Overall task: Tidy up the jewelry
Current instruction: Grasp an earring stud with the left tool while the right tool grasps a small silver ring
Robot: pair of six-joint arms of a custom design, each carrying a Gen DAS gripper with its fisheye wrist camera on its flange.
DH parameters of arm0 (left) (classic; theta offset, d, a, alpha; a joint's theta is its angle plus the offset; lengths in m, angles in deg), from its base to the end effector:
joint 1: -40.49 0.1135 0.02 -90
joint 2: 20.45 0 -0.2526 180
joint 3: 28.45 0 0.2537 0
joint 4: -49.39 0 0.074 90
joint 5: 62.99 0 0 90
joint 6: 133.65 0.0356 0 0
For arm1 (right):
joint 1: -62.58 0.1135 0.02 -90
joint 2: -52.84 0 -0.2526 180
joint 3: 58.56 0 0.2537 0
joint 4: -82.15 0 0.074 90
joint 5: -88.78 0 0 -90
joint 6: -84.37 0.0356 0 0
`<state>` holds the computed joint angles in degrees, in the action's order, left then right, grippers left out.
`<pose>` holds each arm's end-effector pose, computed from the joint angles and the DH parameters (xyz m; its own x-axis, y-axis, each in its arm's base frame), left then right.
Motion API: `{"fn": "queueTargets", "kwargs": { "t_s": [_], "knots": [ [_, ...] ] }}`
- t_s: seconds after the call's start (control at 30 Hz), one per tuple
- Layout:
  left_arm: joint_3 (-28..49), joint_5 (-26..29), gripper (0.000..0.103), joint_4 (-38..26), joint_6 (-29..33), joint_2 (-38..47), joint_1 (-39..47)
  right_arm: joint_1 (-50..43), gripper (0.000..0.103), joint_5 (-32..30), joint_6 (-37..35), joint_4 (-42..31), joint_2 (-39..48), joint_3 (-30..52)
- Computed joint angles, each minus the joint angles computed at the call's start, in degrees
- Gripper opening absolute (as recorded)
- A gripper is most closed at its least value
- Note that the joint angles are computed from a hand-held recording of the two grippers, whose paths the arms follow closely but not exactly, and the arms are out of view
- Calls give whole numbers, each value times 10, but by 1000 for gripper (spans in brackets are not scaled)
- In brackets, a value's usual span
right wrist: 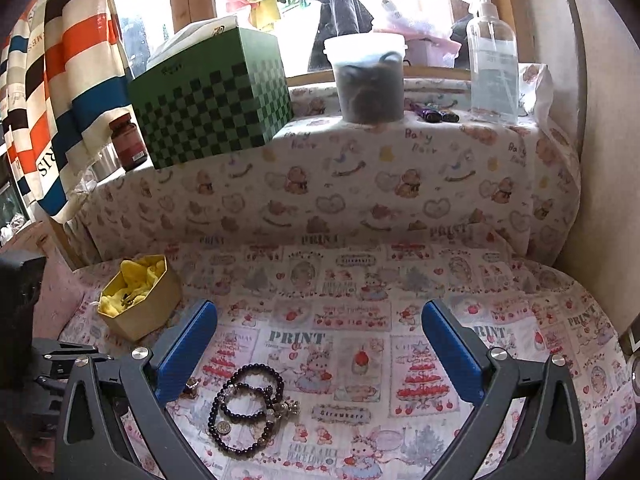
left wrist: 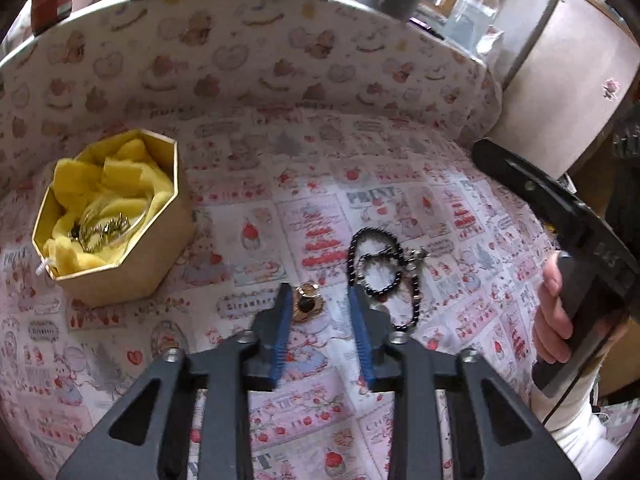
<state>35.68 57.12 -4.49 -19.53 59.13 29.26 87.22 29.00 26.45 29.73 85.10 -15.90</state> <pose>0.2475 -0.0673 0.1963 -0.6978 0.4989 -0.5140 0.6873 0.6685 -0.2841 0.1290 0.0395 0.2240 -0.5264 0.2635 -0.8084 0.3059 0.9458 0.1091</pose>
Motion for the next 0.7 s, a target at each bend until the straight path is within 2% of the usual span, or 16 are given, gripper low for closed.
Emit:
{"fn": "queueTargets", "kwargs": {
  "t_s": [0.13, 0.37, 0.47, 0.6, 0.7],
  "knots": [
    [-8, -25, 11, 23, -8, 4, -9, -4, 103, -3, 0, -2, 2, 1],
    [-16, -58, 11, 45, -14, 11, -31, -10, 103, -7, -1, -6, 4, 3],
    [-37, -86, 13, 71, -12, -13, -48, -12, 103, -7, -1, -7, 4, 3],
    [-45, -87, 35, 69, 3, -21, -58, -17, 103, -13, -3, -7, 7, 4],
    [-49, -103, 36, 74, 3, -18, -71, -22, 103, -17, -6, -5, 11, 3]
  ]
}}
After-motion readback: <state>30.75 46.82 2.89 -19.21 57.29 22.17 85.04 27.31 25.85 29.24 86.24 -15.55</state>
